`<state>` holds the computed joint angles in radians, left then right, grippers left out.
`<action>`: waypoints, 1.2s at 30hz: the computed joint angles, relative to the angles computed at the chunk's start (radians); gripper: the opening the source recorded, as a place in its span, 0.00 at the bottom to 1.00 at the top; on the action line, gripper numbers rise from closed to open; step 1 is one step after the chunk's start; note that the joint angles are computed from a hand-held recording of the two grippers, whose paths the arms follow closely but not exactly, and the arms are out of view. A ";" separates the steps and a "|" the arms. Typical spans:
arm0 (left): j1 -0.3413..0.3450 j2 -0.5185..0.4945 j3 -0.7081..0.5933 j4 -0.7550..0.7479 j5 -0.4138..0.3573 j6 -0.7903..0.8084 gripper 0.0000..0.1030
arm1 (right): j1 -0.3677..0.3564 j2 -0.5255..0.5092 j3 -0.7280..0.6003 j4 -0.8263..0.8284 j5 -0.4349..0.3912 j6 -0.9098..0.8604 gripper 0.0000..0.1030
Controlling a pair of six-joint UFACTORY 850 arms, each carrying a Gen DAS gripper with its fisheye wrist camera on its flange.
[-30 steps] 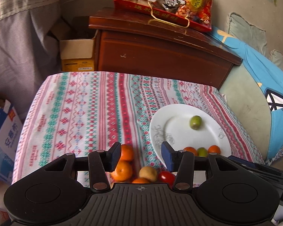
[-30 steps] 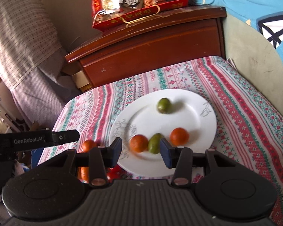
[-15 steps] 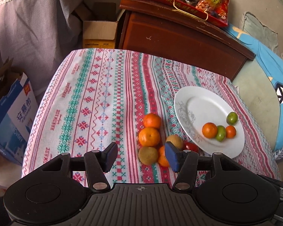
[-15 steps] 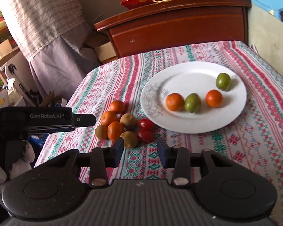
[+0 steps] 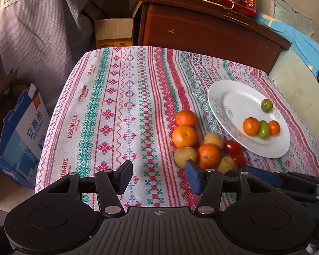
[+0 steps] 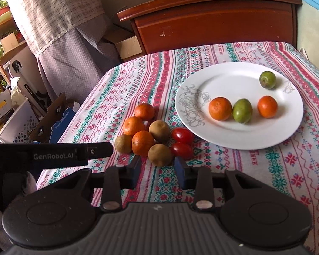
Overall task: Organize fruits
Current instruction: 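Move both grippers to brown kiwi-like fruits in the cluster, then grasp a brown fruit with right gripper while left gripper grasps another brown fruit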
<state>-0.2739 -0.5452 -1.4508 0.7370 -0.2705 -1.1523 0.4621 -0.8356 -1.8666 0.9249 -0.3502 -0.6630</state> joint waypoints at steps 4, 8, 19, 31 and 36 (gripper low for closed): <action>0.006 0.001 0.010 -0.004 0.018 0.001 0.51 | 0.006 -0.022 -0.026 -0.034 0.009 0.036 0.29; 0.004 -0.004 0.014 0.022 0.022 -0.006 0.51 | 0.007 -0.035 -0.043 -0.052 0.009 0.066 0.26; -0.006 -0.007 0.026 0.243 0.091 -0.166 0.49 | -0.002 -0.006 0.001 -0.002 0.005 0.007 0.25; -0.002 -0.034 0.013 0.456 0.148 -0.351 0.40 | -0.003 -0.008 -0.003 -0.020 0.003 0.032 0.28; -0.001 -0.037 0.014 0.492 0.168 -0.376 0.36 | -0.003 -0.012 -0.009 -0.023 -0.003 0.036 0.28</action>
<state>-0.2745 -0.5822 -1.4372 1.2290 -0.1024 -1.5280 0.4595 -0.8476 -1.8752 0.9018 -0.3530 -0.6271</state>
